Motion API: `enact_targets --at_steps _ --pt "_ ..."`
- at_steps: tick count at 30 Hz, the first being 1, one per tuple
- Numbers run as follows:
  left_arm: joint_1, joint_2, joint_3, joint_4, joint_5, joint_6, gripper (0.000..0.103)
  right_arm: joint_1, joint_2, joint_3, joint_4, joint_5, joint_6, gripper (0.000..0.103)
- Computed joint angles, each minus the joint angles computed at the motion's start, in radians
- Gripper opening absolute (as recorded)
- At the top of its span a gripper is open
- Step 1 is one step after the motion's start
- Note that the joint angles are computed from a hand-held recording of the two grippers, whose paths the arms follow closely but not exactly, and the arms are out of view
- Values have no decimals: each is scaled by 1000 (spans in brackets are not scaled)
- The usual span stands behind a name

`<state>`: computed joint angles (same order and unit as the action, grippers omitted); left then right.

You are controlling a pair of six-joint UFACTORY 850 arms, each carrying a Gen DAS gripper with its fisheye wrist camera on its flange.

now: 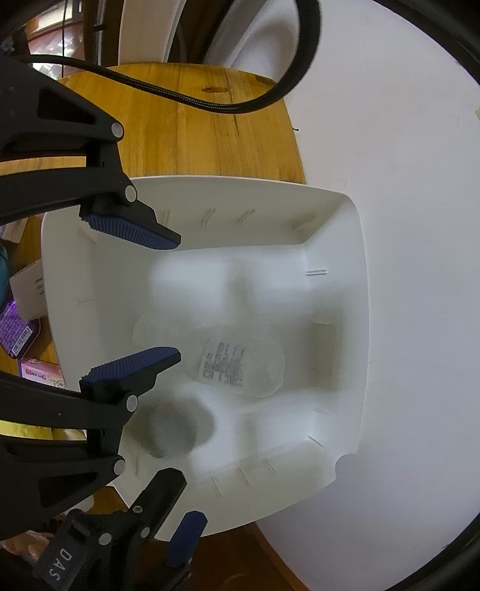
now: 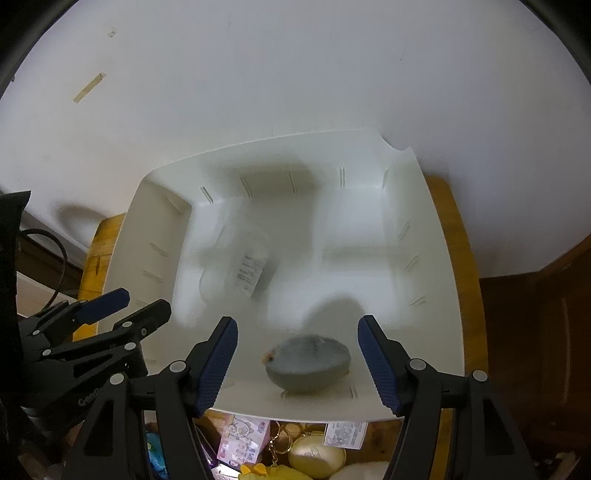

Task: Organize objects
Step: 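Release the bottle into the white tray with the left gripper while the right gripper drops the grey plush in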

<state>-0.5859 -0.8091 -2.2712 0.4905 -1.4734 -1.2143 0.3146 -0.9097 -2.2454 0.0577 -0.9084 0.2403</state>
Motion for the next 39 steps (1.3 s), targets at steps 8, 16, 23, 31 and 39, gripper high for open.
enact_targets --at_steps 8,16,23,31,39 --pt "-25 9 -15 44 -29 2 59 9 57 70 1 35 -7 69" --pt "-82 29 -52 99 -73 11 59 33 176 190 -20 87 -3 69" --pt "-162 40 -107 167 -137 21 59 68 309 312 -63 138 28 69" --pt "-247 29 -187 229 -209 43 59 124 471 454 -146 190 89 69" --pt "-324 -11 -283 283 -287 77 60 181 629 599 -279 242 180 75"
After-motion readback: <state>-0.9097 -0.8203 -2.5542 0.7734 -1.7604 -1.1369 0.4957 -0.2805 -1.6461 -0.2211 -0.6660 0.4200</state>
